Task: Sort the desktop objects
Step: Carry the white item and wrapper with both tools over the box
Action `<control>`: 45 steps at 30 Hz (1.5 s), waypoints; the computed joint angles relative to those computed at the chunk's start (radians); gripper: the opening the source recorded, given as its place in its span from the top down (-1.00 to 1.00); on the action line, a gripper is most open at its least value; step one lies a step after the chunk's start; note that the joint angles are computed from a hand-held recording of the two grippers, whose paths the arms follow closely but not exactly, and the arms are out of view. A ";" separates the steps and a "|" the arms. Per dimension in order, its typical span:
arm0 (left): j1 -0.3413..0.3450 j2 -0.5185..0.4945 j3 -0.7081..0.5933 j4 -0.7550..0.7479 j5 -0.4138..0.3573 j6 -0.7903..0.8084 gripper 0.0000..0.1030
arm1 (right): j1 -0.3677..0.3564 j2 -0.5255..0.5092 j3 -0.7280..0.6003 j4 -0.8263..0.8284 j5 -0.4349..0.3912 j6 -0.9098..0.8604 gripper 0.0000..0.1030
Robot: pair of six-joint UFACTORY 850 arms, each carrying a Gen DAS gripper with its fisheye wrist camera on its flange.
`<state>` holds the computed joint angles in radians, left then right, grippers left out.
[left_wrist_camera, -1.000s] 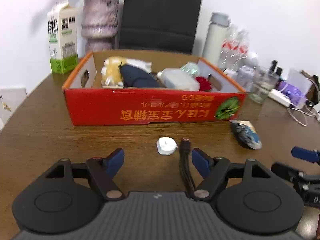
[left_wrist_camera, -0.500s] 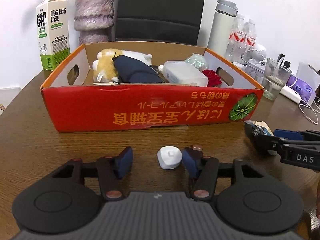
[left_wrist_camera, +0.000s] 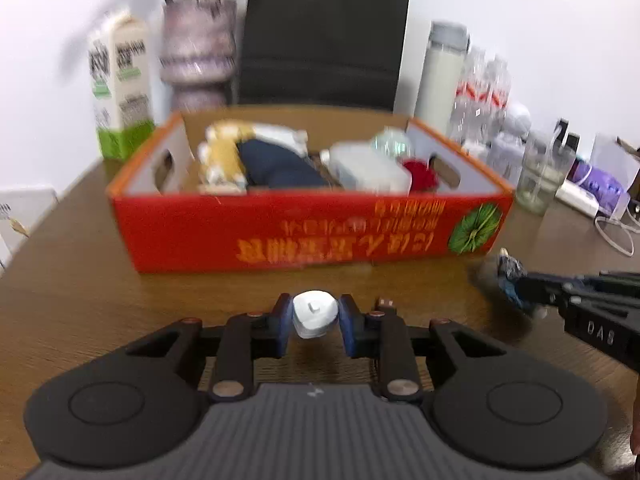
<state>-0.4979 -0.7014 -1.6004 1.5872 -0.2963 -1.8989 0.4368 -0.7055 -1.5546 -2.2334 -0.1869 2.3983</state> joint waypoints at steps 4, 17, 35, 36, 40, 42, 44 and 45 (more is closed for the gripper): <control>-0.023 0.110 0.129 0.263 -0.060 -0.263 0.51 | 0.018 0.097 0.127 -0.231 -0.079 0.239 0.96; -0.167 0.430 0.561 0.515 -0.188 -0.646 0.50 | 0.116 0.482 0.601 -0.470 -0.286 0.513 0.96; -0.230 0.519 0.715 0.345 -0.231 -0.639 0.50 | 0.207 0.585 0.748 -0.490 -0.302 0.553 0.96; -0.217 0.521 0.710 0.376 -0.221 -0.659 0.50 | 0.203 0.580 0.738 -0.484 -0.301 0.541 0.96; -0.144 0.515 0.658 0.519 -0.186 -0.721 0.50 | 0.170 0.546 0.673 -0.509 -0.305 0.514 0.96; -0.097 0.495 0.604 0.605 -0.173 -0.746 0.50 | 0.145 0.512 0.611 -0.525 -0.306 0.489 0.96; -0.044 0.456 0.522 0.652 -0.141 -0.742 0.51 | 0.116 0.471 0.536 -0.574 -0.305 0.494 0.96; -0.018 0.432 0.475 0.678 -0.111 -0.739 0.51 | 0.104 0.448 0.495 -0.591 -0.302 0.495 0.96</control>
